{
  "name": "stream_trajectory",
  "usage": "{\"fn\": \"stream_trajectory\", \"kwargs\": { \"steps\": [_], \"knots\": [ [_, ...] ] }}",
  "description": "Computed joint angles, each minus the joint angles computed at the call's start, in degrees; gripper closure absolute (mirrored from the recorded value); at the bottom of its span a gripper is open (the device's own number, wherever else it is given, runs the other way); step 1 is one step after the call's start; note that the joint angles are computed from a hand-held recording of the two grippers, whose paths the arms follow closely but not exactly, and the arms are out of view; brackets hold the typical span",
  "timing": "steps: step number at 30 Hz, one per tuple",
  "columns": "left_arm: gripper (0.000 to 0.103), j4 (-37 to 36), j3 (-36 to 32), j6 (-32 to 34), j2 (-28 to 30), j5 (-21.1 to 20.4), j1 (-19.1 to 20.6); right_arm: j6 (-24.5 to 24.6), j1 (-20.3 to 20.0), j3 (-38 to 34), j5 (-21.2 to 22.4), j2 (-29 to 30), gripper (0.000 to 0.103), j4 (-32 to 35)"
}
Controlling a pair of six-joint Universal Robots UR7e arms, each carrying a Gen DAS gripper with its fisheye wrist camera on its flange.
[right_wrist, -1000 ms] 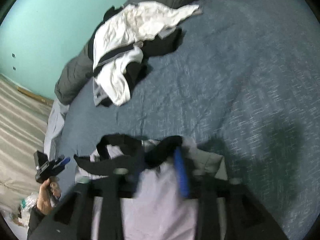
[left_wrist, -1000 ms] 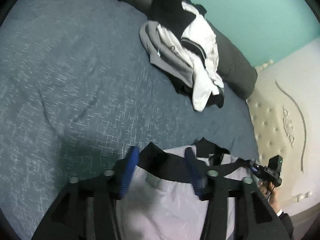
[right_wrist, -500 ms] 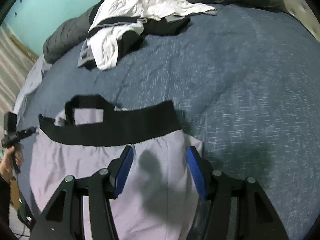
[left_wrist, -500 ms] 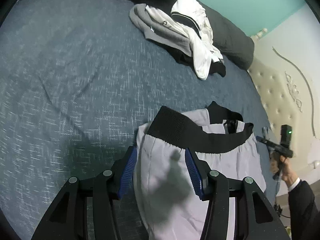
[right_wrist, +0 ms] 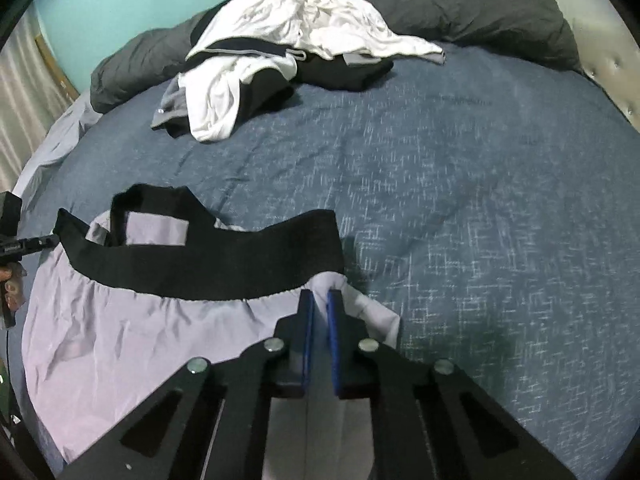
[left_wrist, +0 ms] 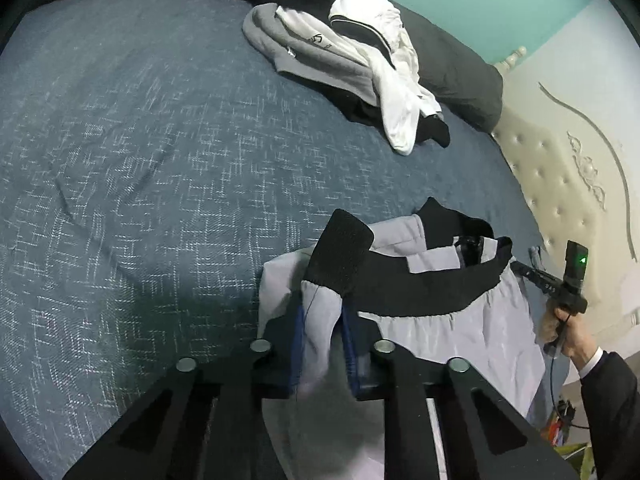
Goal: Fold clothes
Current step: 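Carry the hem band over the collar with both tools and lower it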
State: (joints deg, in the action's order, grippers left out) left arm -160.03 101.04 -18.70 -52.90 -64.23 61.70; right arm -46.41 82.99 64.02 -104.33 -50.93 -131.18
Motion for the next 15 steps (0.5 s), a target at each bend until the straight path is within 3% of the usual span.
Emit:
{"fn": "stream_trajectory", "kwargs": {
  "steps": [7, 11, 15],
  "knots": [
    [0.090, -3.3, 0.6, 1.7, -2.0, 4.2, -2.9, 0.5, 0.9, 0.5, 4.9, -1.8, 0.098, -4.9],
    [0.090, -2.3, -2.4, 2.1, -1.4, 5.5, -3.3, 0.6, 2.2, -3.5, 2.7, 1.0, 0.098, -5.4],
    [0.090, 0.4, -7.7, 1.3, 1.7, 5.4, -1.7, 0.8, 3.1, -8.5, -3.2, 5.9, 0.098, -5.5]
  ]
}}
